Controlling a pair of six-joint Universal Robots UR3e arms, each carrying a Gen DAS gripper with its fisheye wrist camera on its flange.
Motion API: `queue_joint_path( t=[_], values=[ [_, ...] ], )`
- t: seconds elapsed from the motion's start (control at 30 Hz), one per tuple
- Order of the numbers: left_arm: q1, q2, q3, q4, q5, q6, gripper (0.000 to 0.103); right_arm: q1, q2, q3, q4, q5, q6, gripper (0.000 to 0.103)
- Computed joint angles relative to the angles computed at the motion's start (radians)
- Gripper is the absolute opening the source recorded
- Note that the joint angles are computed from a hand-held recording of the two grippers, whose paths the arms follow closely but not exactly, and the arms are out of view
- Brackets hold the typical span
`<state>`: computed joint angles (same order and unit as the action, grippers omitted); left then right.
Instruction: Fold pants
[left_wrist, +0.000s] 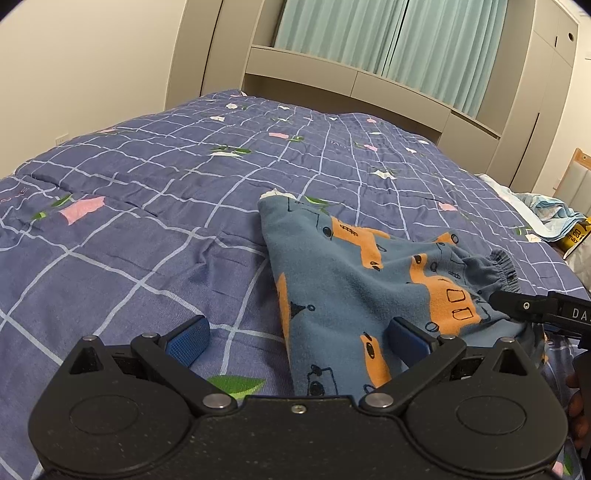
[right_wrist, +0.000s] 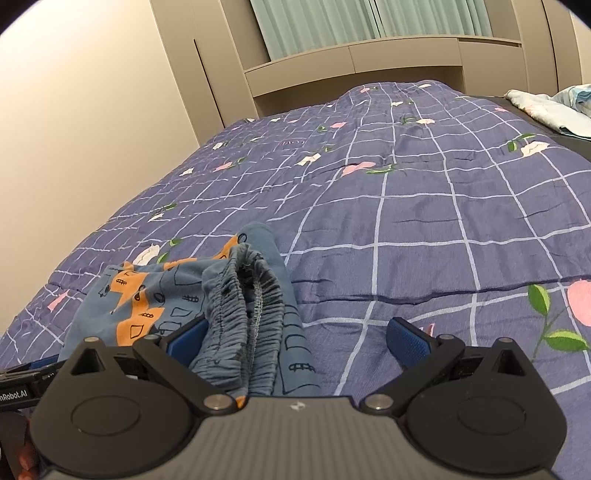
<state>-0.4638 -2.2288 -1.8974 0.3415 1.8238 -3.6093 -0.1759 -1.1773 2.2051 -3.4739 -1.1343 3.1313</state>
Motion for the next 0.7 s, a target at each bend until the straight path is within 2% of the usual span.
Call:
queue_joint_path(
  t=[0.2,0.4,0.47,0.53,0.57,0.6,0.63,0.7],
  values=[
    [0.005,0.008,-0.008,-0.001,-0.008,0.004,0.103,-0.009,-0.003,0.011,-0.011,0.021,-0.007,0.103],
    [0.026,0.050,-0.034,-0.016,-0.057,-0.030,0.102,-0.094,0.007,0.053,-0.040,0.213,-0.020,0.103],
    [0.055,0.069,-0.064,0.013,-0.131,-0.045,0.100,-0.120,0.011,0.060,-0.043,0.271,-0.017,0.096],
    [0.079,0.086,-0.078,0.010,-0.189,-0.073,0.094,-0.143,0.015,0.065,-0.037,0.318,-0.011,0.087],
    [0.085,0.091,-0.079,0.001,-0.207,-0.087,0.088,-0.156,0.016,0.069,-0.035,0.341,-0.008,0.079],
    [0.094,0.094,-0.081,-0.004,-0.229,-0.097,0.079,-0.168,0.017,0.070,-0.025,0.365,-0.007,0.072],
    [0.105,0.097,-0.081,-0.013,-0.256,-0.101,0.075,-0.179,0.019,0.067,-0.007,0.392,-0.007,0.061],
    [0.108,0.102,-0.064,-0.057,-0.269,-0.110,0.056,-0.183,0.018,0.067,0.002,0.394,-0.001,0.057]
  ],
)
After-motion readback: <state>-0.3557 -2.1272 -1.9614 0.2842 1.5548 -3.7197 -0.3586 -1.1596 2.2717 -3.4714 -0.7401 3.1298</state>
